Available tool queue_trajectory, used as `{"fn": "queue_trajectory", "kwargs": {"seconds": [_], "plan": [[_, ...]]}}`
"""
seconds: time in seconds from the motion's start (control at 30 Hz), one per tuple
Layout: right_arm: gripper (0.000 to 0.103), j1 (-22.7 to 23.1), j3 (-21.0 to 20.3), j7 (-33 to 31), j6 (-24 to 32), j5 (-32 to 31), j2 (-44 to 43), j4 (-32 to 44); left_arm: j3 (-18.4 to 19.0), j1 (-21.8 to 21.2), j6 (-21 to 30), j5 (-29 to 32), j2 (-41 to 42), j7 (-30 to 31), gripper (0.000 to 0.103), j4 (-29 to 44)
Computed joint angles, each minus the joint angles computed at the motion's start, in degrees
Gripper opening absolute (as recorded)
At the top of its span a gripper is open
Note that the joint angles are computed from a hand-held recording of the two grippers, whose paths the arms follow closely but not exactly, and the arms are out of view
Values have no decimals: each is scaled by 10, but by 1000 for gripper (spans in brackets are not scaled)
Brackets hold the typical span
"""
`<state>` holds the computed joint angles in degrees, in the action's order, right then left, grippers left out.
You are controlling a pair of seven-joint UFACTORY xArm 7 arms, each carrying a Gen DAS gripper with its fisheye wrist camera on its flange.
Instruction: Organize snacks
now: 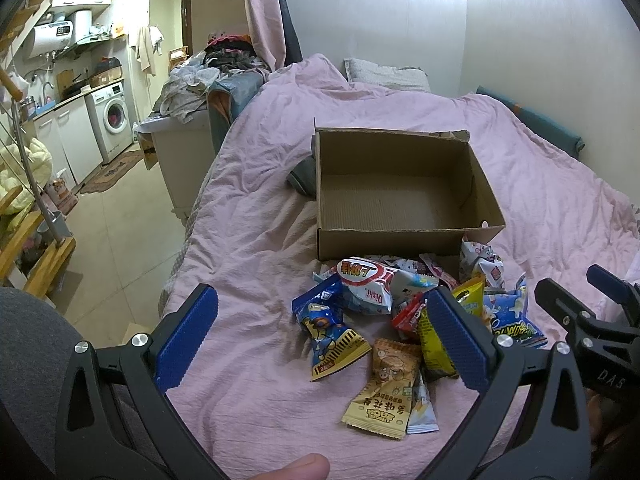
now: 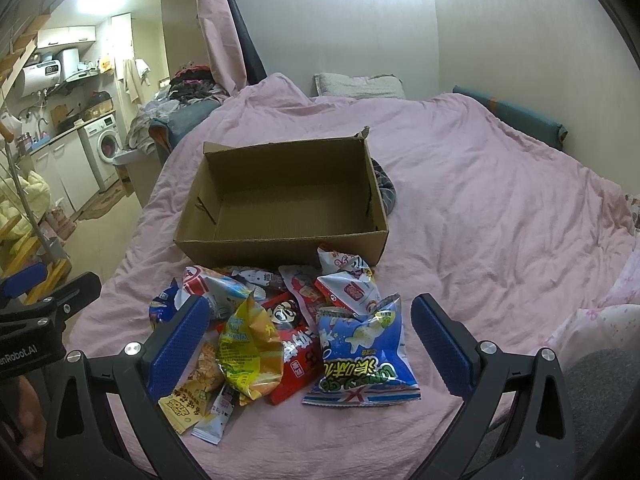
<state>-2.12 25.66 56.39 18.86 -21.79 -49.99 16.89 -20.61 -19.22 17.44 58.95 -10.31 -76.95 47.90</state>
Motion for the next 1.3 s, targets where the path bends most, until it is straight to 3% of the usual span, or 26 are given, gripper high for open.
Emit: {"fn": "queue_trajectory", "kwargs": {"seconds": [0.93,1.0,1.1,1.2,1.3], "plan": [[103,2,-5,-2,14,1,1,4,0,-5,15,-17,0,21,103,-2],[103,28,-41,-28,17,15,14,9,-5,-8,34,-46,4,61,103,2],[103,76,-117,-82,16,61,43,14,27,-37,40,-149,16,167,103,14],[103,130,-191,-148,38,129,69,29,41,-42,67,-228,30,232,103,37],[103,196,-276,-231,57,211,95,45,62,-50,104,-345,57,325,103,69]]}}
